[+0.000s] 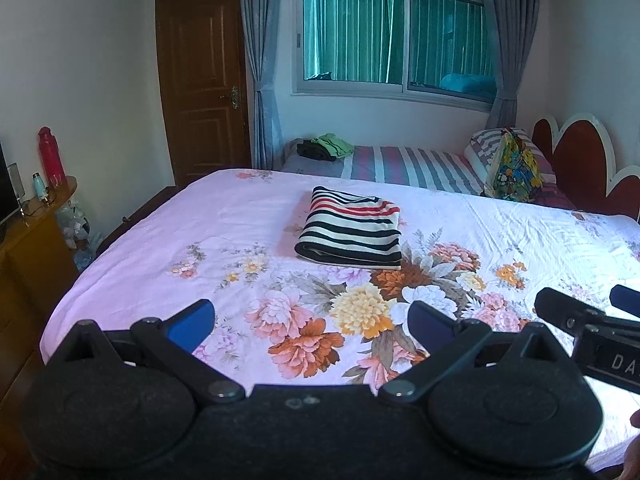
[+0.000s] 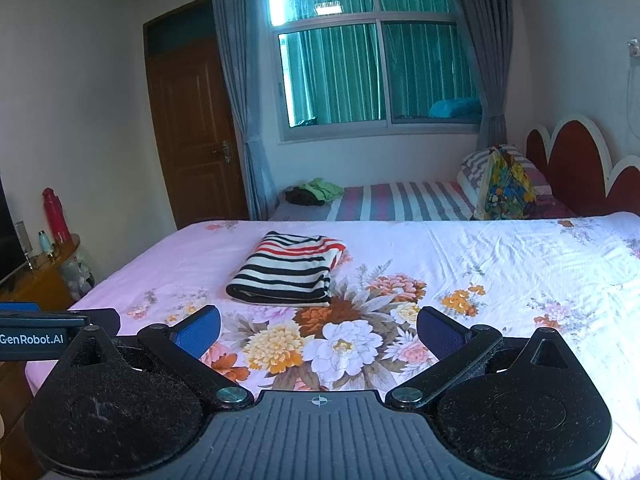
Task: Fold small clothes
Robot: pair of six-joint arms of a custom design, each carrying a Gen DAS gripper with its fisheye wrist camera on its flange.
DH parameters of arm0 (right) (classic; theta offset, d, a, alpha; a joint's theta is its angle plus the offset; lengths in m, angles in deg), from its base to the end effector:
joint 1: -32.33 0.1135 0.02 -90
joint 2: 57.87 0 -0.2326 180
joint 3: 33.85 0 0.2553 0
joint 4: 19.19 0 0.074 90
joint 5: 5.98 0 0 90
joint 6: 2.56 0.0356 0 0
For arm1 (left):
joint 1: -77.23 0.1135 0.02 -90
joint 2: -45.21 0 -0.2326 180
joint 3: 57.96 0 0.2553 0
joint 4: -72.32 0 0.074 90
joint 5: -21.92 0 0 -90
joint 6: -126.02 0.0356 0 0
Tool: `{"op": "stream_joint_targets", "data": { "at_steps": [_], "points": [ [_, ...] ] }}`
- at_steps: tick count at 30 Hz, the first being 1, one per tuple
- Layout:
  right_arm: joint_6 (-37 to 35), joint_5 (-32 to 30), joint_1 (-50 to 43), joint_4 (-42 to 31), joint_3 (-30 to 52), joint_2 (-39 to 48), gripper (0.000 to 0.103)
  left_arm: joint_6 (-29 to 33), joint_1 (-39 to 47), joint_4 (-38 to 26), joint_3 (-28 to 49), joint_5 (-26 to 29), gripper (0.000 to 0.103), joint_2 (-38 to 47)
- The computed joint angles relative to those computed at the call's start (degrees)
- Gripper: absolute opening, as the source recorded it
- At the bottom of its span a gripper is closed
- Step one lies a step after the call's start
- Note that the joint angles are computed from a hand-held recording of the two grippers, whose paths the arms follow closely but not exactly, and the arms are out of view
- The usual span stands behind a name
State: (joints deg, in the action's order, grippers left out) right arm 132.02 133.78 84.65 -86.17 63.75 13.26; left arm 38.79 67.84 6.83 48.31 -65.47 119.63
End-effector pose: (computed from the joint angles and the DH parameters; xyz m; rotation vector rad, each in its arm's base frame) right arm 0.1725 0.1789 0.3844 0.2857 1.9841 0.0732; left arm 0.2618 -0.0449 0.4116 0.2549 2.1444 -0.1159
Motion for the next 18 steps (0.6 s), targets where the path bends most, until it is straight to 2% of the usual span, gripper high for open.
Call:
{"op": "stream_joint_targets", "data": {
  "at_steps": [18],
  "points": [
    [-1.92, -4.09, -4.19, 2.55, -0.98, 0.87, 0.103, -0.30, -1.33, -0.18, 2.92, -0.36, 0.102, 4.45]
  ]
}}
